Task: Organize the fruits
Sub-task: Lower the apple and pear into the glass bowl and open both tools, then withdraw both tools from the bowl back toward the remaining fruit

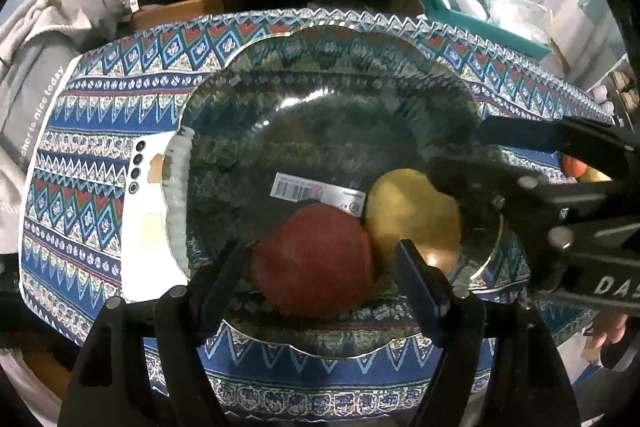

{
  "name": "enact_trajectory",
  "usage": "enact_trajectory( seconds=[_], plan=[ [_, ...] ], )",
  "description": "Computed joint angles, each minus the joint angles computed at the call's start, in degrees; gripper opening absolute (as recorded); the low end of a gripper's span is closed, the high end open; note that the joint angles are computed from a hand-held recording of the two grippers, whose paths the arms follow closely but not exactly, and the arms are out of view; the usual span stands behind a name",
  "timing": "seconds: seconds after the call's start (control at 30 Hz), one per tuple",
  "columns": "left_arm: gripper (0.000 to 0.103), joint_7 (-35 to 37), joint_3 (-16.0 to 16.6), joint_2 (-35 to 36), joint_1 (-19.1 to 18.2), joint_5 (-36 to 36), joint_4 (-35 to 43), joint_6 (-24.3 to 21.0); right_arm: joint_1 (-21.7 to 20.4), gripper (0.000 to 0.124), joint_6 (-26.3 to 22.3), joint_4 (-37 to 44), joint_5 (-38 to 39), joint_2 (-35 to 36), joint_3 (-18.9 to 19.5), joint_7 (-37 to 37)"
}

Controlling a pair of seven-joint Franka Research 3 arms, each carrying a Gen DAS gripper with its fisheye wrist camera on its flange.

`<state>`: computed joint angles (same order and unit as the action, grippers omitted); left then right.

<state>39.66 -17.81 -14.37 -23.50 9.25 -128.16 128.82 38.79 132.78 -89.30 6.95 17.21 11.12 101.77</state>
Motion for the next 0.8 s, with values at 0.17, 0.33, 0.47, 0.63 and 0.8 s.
enact_trajectory(
  seconds=[0.17,0.33,0.47,0.63,0.8],
  plan=[
    [0.078,-0.25,-0.20,0.34,-0.17,0.04,1.00,0.68,0.09,0.069,0.83,-2.25,-2.24,-2.77,-0.63,1.93],
    [0.078,-0.37,-0.68,0.78,-0.52,0.47,2.56,1.73,-0.20,0.070,0.16,-4.99,-6.26,-6.46,-0.98,4.71],
    [0.078,-0.18,-1.11,1.85,-1.16,0.63,4.69,2.10,-1.25,0.072,-0.50,-7.92,-8.83,-10.00,-0.85,6.65],
    [0.078,0.90,-1.81,4.05,-2.23,0.71,8.24,2.44,-3.54,0.072,-0.92,-12.93,-11.69,-15.45,-0.42,8.71],
    [0.080,1.84,-2.80,7.16,-3.49,1.52,12.49,2.60,-6.71,0.076,-0.36,-18.58,-10.54,-21.46,0.05,9.63]
  ],
)
